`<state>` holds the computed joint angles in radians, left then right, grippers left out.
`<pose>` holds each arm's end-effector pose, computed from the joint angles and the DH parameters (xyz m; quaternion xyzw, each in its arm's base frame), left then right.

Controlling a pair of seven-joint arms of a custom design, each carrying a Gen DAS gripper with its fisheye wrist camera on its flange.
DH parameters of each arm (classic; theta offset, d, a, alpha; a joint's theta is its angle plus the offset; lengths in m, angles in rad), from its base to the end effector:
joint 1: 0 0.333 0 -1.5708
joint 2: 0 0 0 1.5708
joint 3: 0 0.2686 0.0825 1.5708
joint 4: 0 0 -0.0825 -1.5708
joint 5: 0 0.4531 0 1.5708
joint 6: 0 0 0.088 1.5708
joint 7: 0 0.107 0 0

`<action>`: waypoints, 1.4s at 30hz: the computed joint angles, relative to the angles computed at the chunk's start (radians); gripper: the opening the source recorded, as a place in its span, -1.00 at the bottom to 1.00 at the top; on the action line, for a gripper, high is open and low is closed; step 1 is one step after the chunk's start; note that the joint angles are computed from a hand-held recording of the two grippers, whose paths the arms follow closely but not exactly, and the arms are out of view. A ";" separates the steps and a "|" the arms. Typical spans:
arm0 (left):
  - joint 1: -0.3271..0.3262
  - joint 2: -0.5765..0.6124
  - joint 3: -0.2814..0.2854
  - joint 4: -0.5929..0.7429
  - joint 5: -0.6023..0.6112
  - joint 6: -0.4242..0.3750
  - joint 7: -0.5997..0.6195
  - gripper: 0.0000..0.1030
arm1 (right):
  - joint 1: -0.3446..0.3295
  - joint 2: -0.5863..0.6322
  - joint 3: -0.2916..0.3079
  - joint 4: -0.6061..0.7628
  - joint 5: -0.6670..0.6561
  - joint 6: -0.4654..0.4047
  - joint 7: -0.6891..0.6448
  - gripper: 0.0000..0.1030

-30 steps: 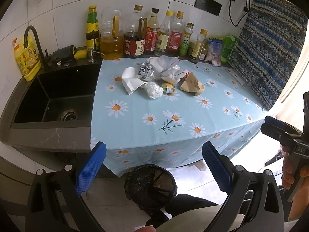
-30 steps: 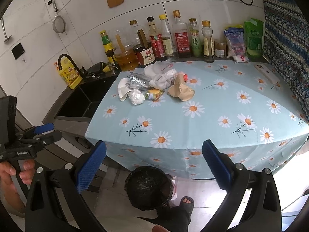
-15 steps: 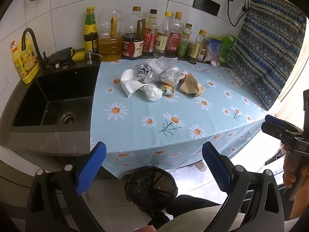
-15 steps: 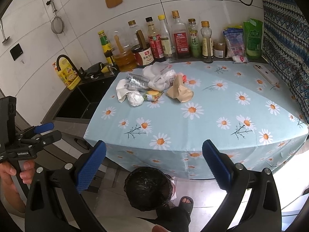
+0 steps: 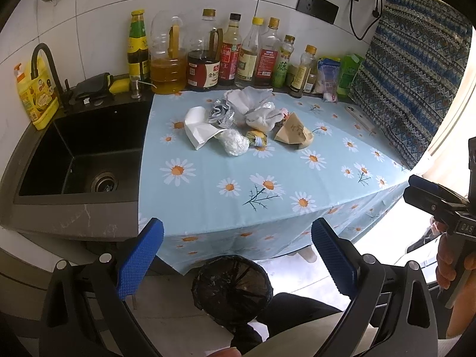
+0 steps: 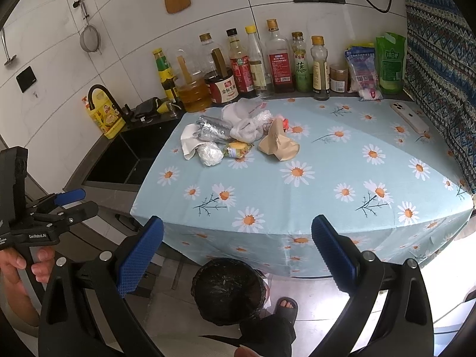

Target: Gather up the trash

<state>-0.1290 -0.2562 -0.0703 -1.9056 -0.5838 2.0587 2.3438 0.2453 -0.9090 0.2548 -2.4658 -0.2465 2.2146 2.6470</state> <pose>0.5759 -0.1498 0.6051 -0.3534 0.8748 -0.3285 0.0436 0.3767 0.2136 0.6112 -0.4651 0.8031 -0.2238 0.2978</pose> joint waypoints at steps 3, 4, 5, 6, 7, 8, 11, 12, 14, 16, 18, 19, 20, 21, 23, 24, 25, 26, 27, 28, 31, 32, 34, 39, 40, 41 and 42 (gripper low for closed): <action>0.000 0.003 -0.003 0.003 0.007 -0.005 -0.008 0.87 | 0.005 0.000 -0.007 -0.001 0.007 -0.001 -0.007 0.92; -0.001 0.007 -0.004 0.009 0.008 -0.011 -0.012 0.87 | 0.007 0.001 -0.011 -0.001 0.009 0.000 -0.012 0.92; -0.001 0.010 -0.005 0.012 0.010 -0.013 -0.015 0.87 | 0.007 0.002 -0.016 -0.002 0.011 0.005 -0.018 0.92; -0.001 0.013 -0.009 0.015 0.015 -0.012 -0.020 0.87 | 0.009 0.001 -0.020 -0.004 0.014 0.007 -0.025 0.92; -0.001 0.013 -0.011 0.015 0.019 -0.009 -0.024 0.87 | 0.008 0.003 -0.026 -0.004 0.017 0.009 -0.033 0.92; -0.002 0.017 -0.013 0.018 0.024 -0.009 -0.030 0.87 | 0.008 0.002 -0.030 -0.006 0.020 0.013 -0.041 0.92; -0.004 0.031 -0.022 0.031 0.037 -0.005 -0.047 0.87 | 0.001 0.009 -0.051 -0.010 0.030 0.030 -0.069 0.92; -0.005 0.039 -0.026 0.038 0.046 -0.001 -0.058 0.87 | -0.003 0.013 -0.060 -0.012 0.036 0.039 -0.081 0.92; -0.006 0.056 -0.032 0.057 0.058 -0.004 -0.081 0.87 | -0.009 0.019 -0.069 -0.012 0.046 0.046 -0.099 0.92; -0.008 0.071 -0.037 0.074 0.064 -0.006 -0.094 0.87 | -0.015 0.025 -0.084 -0.014 0.056 0.064 -0.124 0.92; -0.009 0.090 -0.046 0.094 0.080 -0.001 -0.109 0.87 | -0.022 0.036 -0.095 -0.010 0.066 0.070 -0.152 0.92; -0.010 0.098 -0.049 0.102 0.084 -0.001 -0.116 0.87 | -0.025 0.041 -0.103 -0.010 0.073 0.077 -0.166 0.92; -0.011 0.110 -0.052 0.114 0.089 -0.003 -0.126 0.87 | -0.028 0.046 -0.113 -0.009 0.080 0.084 -0.183 0.92; -0.011 0.128 -0.058 0.133 0.098 -0.005 -0.145 0.87 | -0.032 0.053 -0.119 -0.006 0.086 0.089 -0.198 0.92; -0.013 0.155 -0.069 0.161 0.114 -0.003 -0.174 0.87 | -0.042 0.066 -0.133 -0.004 0.098 0.103 -0.227 0.92; -0.014 0.164 -0.073 0.169 0.123 0.002 -0.183 0.87 | -0.047 0.073 -0.141 -0.003 0.104 0.112 -0.244 0.92; -0.016 0.177 -0.080 0.181 0.133 0.007 -0.195 0.87 | -0.052 0.080 -0.148 -0.001 0.111 0.115 -0.259 0.92; -0.018 0.188 -0.084 0.193 0.141 0.007 -0.204 0.87 | -0.056 0.090 -0.159 0.001 0.120 0.120 -0.278 0.92; -0.020 0.207 -0.090 0.212 0.152 0.004 -0.221 0.87 | -0.060 0.100 -0.167 0.004 0.129 0.128 -0.294 0.92; -0.023 0.223 -0.095 0.225 0.161 0.009 -0.239 0.87 | -0.061 0.108 -0.180 0.004 0.142 0.138 -0.316 0.92; -0.030 0.273 -0.111 0.274 0.202 0.008 -0.301 0.87 | -0.068 0.142 -0.211 0.011 0.177 0.165 -0.387 0.92; -0.032 0.291 -0.115 0.292 0.210 0.004 -0.319 0.87 | -0.069 0.159 -0.225 0.017 0.191 0.176 -0.415 0.92; -0.035 0.341 -0.124 0.344 0.228 -0.009 -0.373 0.87 | -0.072 0.197 -0.248 0.034 0.222 0.193 -0.469 0.92; -0.043 0.469 -0.142 0.480 0.252 -0.071 -0.528 0.87 | -0.085 0.308 -0.295 0.093 0.296 0.205 -0.608 0.92; -0.047 0.484 -0.145 0.494 0.267 -0.072 -0.547 0.86 | -0.083 0.330 -0.310 0.103 0.320 0.210 -0.641 0.92; -0.050 0.500 -0.149 0.510 0.277 -0.074 -0.563 0.86 | -0.080 0.356 -0.329 0.116 0.352 0.214 -0.680 0.92; -0.056 0.526 -0.152 0.537 0.291 -0.080 -0.583 0.85 | -0.084 0.375 -0.335 0.125 0.372 0.214 -0.703 0.92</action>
